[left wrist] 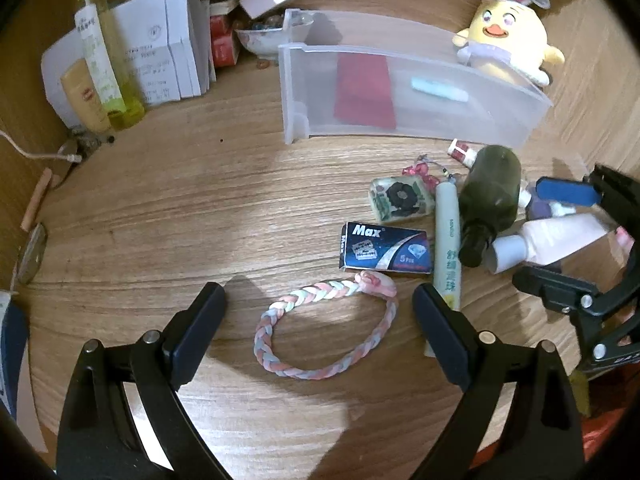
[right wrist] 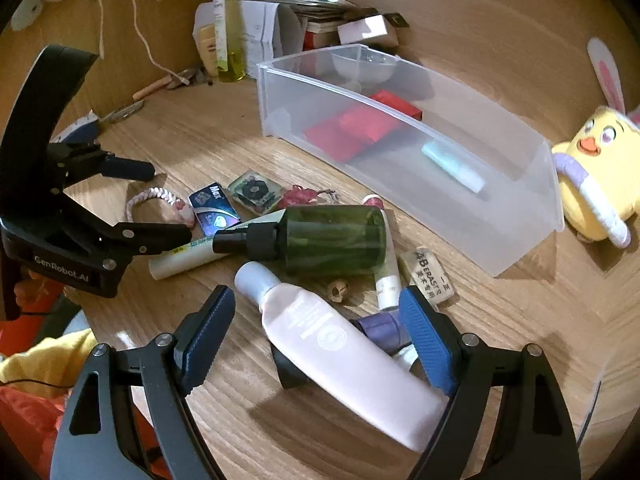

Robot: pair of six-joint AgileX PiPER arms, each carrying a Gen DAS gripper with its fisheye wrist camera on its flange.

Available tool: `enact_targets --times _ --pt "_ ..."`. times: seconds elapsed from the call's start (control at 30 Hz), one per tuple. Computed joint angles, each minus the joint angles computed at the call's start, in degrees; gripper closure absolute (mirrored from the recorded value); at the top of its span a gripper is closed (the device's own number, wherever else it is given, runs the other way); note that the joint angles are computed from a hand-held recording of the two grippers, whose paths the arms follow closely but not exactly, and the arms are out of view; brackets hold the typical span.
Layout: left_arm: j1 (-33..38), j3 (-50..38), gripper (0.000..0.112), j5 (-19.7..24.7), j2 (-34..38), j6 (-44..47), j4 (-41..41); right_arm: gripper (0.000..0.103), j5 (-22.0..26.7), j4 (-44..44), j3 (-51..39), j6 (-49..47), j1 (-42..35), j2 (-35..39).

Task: Organize objects
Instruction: 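Grasp the braided bracelet with the left gripper while the right gripper grasps the pink tube, then carry the bracelet and pink tube into the clear box with both grippers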

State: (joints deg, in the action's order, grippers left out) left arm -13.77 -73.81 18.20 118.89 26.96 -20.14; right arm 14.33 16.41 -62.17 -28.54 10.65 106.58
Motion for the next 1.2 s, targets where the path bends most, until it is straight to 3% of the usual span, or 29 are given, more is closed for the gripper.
enact_targets --times 0.13,0.33,0.53,0.73,0.83,0.97,1.03,1.2 --pt "0.0 1.2 0.022 -2.0 -0.2 4.9 -4.3 0.028 0.7 -0.3 -0.6 -1.2 0.5 0.4" --pt "0.8 1.6 0.043 -2.1 -0.8 9.0 -7.6 0.048 2.5 -2.1 -1.8 -1.7 1.2 1.2" --pt "1.2 1.1 0.072 -0.6 -1.1 11.2 -8.5 0.069 4.0 -0.6 -2.3 -4.5 0.8 1.1" --pt "1.5 0.3 0.086 0.3 -1.0 9.8 -7.0 0.070 4.9 1.5 -2.0 -7.3 0.2 0.5" --pt "2.3 0.0 0.100 0.8 -0.9 9.4 -7.6 0.071 4.5 2.6 -1.6 -8.4 0.1 0.3" --pt "3.6 -0.3 0.104 2.0 -0.9 10.8 -10.5 0.074 3.2 3.7 -0.4 -9.5 0.1 -0.8" --pt "3.8 0.4 0.106 1.4 -1.3 10.7 -10.7 0.084 3.0 5.9 0.2 -11.7 -0.1 -1.5" --pt "4.1 1.9 0.106 0.5 -3.0 13.4 -14.1 0.086 2.8 7.6 0.7 -13.0 -0.7 -2.3"
